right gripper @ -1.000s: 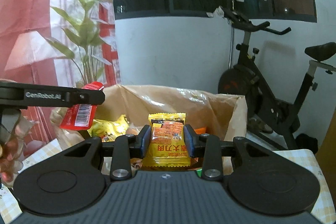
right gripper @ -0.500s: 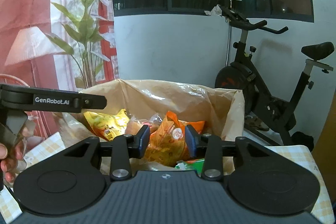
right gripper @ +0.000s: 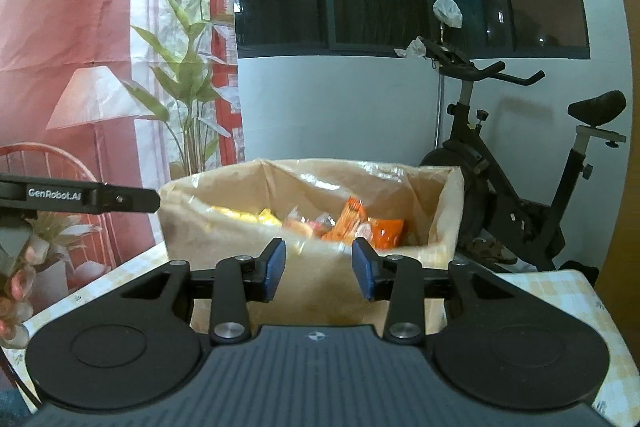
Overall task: Organize snacks
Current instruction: 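Lower both grippers back to the pile, left gripper toward the cracker packet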
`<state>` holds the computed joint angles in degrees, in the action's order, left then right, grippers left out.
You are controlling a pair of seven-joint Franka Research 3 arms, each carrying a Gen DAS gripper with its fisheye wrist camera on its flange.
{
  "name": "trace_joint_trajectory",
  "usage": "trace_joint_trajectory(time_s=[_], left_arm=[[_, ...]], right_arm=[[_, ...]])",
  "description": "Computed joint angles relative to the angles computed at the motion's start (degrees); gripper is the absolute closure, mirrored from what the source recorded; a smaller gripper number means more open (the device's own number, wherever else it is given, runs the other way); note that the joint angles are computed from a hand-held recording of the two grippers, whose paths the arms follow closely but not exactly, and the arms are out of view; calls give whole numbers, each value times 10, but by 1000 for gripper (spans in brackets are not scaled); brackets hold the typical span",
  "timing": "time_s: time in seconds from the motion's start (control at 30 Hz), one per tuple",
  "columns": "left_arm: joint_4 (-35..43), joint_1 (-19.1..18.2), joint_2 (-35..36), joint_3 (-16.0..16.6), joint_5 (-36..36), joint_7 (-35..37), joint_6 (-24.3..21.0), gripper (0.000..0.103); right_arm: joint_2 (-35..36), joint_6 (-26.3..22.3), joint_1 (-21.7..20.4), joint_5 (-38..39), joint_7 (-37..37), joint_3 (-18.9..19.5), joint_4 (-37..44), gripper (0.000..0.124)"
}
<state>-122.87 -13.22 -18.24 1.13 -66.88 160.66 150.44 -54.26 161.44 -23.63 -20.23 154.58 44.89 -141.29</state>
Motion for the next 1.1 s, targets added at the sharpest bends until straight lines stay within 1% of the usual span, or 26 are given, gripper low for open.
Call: trace_joint_trajectory(time_s=[0.1,0.27,0.37,0.73,1.1], left_arm=[[-21,4,-7,3,11,7,-4,26],[-46,13,-8,8,41,-6,-23,26],[-55,17,-6,11,54,-4,-39,26],[-72,30,5,4,88,-6,-61,26],[-89,38,5,-1,133,-70,-77,26]], right_arm=[[-8,-6,16,8,12,4,-15,84],[6,-27,53,14,17,-3,-31,84],[15,-34,67,10,25,-7,-35,84],[55,-41,113,-12,47,-27,-46,84],[81,-51,148,-32,72,-47,-53,84]])
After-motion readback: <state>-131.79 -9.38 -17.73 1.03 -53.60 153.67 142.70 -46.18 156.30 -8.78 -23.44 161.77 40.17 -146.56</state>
